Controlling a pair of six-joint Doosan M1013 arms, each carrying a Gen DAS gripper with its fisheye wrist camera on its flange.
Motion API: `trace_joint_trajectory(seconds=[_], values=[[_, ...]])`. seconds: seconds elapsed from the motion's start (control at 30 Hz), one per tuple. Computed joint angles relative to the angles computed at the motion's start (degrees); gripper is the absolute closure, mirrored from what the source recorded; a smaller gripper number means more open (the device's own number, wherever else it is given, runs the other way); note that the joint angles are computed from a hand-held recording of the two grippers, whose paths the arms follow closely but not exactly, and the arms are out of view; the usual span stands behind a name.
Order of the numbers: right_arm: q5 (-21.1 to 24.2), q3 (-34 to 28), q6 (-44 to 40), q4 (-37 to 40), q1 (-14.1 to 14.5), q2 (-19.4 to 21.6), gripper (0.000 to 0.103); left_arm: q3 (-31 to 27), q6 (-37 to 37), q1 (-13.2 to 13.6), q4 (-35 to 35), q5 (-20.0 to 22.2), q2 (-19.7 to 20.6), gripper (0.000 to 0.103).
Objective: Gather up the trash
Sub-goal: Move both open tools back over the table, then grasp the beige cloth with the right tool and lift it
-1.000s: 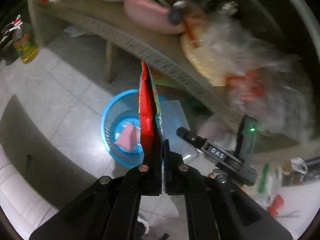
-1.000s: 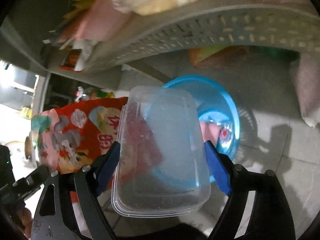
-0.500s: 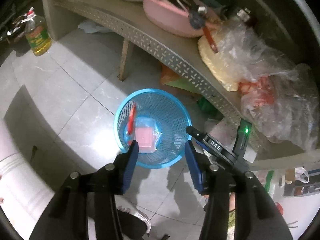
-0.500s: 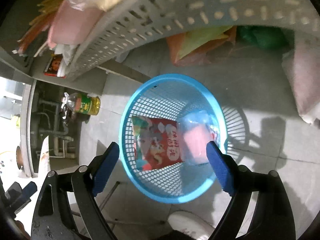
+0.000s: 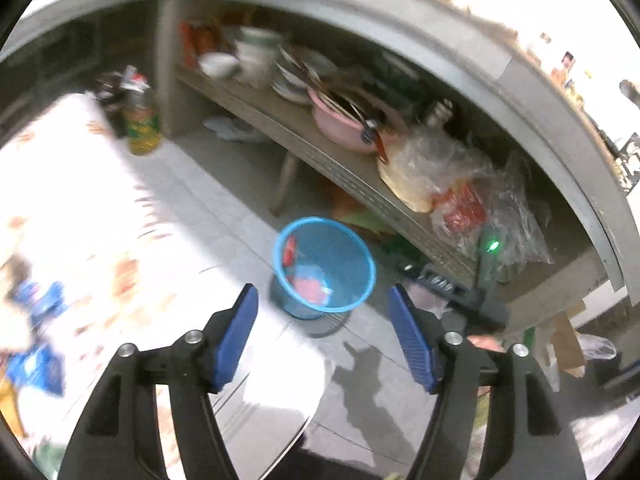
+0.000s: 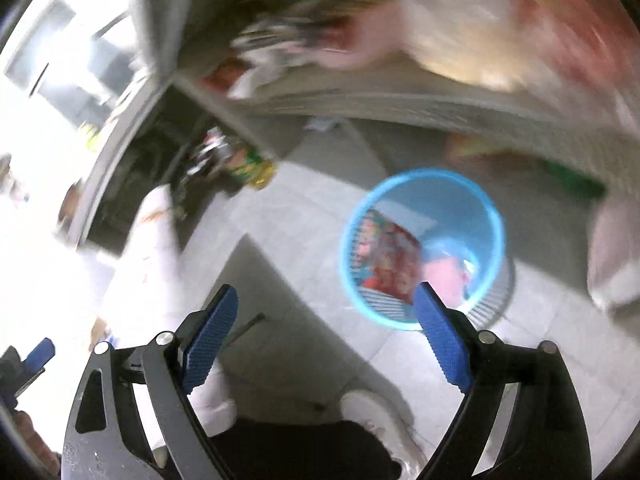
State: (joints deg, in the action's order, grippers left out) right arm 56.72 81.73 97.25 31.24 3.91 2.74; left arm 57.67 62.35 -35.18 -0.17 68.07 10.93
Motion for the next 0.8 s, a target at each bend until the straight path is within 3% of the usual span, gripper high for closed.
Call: trace_joint_trajectory(seconds=[0.2,0.4,0.57,0.8], values=[[1.74,-4.94,-11.36,5.72,3.95,0.55,0.014,12.97,-13.92,-1.50,13.55,-3.53,-11.60,0.033],[8.20,-10.96,-20.15,11.24,9.48,3.60,0.014,21.95,-28.70,-1.70,24.71,-3.58,-20.08,0.033],[13.25,-18.42,-23.65,13.65,15.19,8.13,0.009,25.11,-34.87,0.98,29.30,-2.27,-23.60,0.033],[17.07,-32.55,-26.03,5.75,24.97,16.20,0.008,27.39,-34.82,8.89,26.59,-4.29,-25.28,0.033]])
